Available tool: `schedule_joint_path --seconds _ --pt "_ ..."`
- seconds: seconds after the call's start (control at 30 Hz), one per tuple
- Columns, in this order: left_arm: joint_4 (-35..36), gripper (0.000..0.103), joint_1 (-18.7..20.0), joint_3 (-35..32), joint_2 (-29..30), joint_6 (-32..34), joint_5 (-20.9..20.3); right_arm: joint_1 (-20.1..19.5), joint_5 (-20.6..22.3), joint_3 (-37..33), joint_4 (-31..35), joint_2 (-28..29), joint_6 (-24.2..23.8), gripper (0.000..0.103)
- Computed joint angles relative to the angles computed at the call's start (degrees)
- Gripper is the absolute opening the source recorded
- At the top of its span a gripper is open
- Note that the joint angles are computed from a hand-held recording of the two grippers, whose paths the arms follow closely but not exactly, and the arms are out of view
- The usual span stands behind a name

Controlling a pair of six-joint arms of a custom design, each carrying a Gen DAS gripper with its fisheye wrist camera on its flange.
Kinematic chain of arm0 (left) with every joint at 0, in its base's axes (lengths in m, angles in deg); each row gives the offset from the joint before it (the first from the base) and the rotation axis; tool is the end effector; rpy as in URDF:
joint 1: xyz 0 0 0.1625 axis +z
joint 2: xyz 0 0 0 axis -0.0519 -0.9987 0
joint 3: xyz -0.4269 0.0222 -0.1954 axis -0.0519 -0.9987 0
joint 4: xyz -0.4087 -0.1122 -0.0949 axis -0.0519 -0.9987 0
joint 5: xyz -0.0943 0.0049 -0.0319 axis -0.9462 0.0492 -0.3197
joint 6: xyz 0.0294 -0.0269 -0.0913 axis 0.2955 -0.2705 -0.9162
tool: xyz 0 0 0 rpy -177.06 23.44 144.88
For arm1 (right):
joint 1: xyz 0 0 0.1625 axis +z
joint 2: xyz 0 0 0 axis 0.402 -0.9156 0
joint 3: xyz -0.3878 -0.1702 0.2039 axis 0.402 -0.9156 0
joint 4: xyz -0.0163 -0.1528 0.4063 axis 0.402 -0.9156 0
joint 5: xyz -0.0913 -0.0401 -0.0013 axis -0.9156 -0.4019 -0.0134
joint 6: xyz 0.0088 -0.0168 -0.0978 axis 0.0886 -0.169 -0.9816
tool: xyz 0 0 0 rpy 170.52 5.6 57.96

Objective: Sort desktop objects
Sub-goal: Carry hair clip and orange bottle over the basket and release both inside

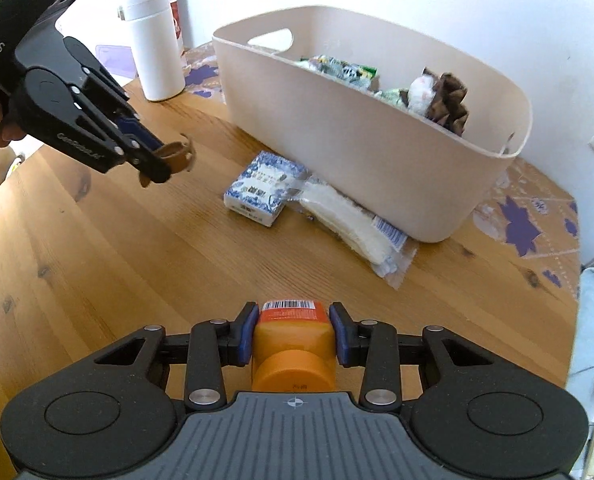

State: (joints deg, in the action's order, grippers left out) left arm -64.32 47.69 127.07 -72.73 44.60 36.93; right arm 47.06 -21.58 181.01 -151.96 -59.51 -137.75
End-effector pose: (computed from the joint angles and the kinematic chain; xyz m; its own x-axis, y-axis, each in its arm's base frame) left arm -0.2494 -0.5444 0.0543 -0.5228 0.3247 -0.7882 0.5867 0.8078 -0.0564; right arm -0.0499 -0.4918 0.3179 -0.4003 -0.7601 0.5119 -0.8533 0.5128 0.0942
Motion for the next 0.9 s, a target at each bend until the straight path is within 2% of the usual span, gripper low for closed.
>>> schedule_joint_path --seconds 0.2,0.4,0.47,0.63,0.9 --pt "0.02 0.018 -2.27 1.88 -2.39 -0.35 0.24 1.25 2.25 0.57 1.12 -3.8 -1.26 0.036" --pt "0.24 0.018 -4.05 2.85 -4.73 0.06 0.6 3.75 2.93 -0.2 -0.45 -4.6 -1.12 0.036" --pt "0.83 0.018 -3.96 2.38 -5.73 2.11 -0.3 4.57 3.26 -0.83 -0.35 -4.78 -0.92 0.036" --pt "-0.2 0.018 -4.52 1.48 -6.97 3.64 1.29 6.89 3.08 -3.51 -0.83 -3.05 -0.33 0.036" --pt "-4.25 0.018 -4.6 -2.39 -6.84 10.13 3.56 10.56 2.6 -8.0 -3.41 1.53 -0.53 0.036"
